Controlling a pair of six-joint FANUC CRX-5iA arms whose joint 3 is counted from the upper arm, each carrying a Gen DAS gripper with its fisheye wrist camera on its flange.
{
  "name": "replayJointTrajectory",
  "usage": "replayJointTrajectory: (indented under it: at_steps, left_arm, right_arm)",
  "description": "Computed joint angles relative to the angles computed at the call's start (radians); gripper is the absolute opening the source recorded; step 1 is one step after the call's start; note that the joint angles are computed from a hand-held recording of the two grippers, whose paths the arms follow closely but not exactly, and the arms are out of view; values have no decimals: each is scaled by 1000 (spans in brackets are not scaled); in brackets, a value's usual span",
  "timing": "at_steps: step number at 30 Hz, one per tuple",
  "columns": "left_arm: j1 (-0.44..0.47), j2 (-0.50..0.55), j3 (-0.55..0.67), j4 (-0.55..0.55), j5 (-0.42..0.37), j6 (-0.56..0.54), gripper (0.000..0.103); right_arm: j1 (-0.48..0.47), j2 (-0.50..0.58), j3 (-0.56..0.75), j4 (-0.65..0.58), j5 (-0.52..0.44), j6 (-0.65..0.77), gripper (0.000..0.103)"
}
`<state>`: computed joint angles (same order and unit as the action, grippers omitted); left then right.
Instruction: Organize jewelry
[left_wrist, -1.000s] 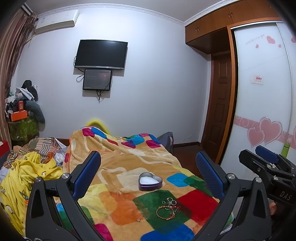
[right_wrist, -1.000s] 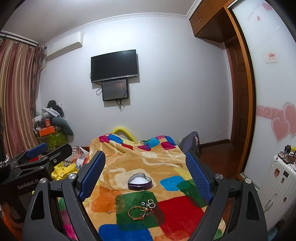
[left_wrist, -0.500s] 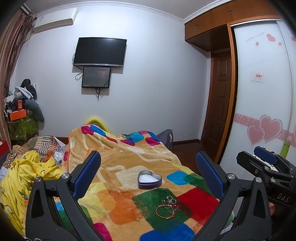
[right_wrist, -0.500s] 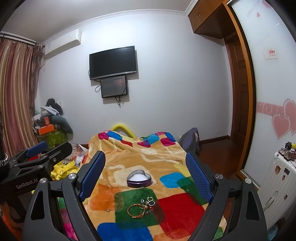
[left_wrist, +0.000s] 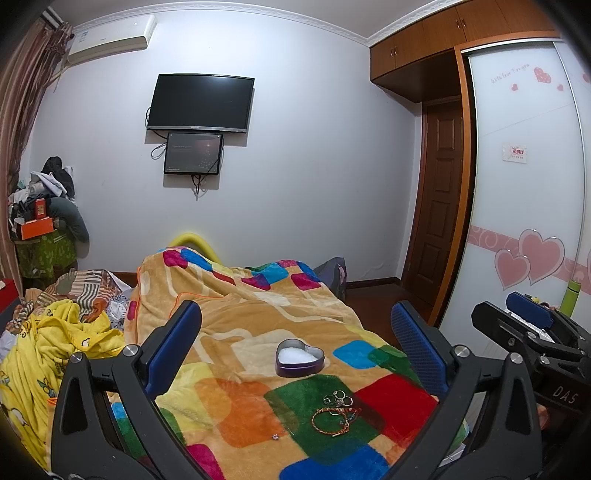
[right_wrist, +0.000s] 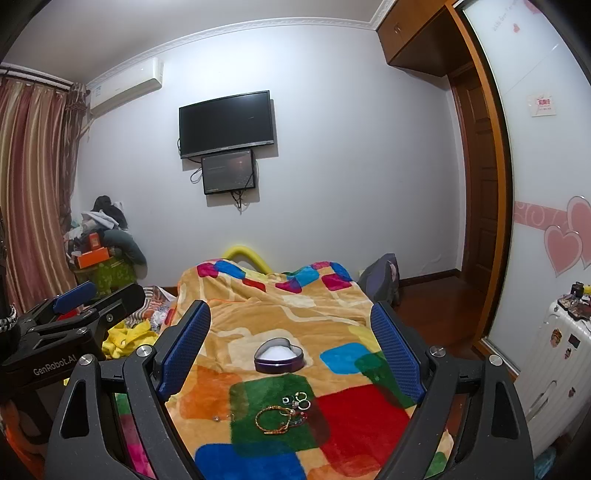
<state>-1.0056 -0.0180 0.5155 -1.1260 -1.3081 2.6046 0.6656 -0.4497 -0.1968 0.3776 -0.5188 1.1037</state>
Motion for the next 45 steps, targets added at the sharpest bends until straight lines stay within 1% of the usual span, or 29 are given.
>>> replayJointTrajectory:
  at_steps: [30, 33, 38, 45]
  left_arm:
    - [10, -5, 0, 16, 4, -8, 103]
    - [22, -4, 0, 30, 7, -12, 103]
    - [68, 4, -2, 76, 18, -13, 103]
    - [174, 20, -25, 207, 30, -51, 103]
  right_arm:
    - [12, 2, 1, 17, -9, -11, 87]
    - [8, 10, 12, 1, -18, 4, 87]
    - [-9, 34, 40, -47, -40, 43, 87]
    - [-23, 87, 82, -101, -111, 85, 87]
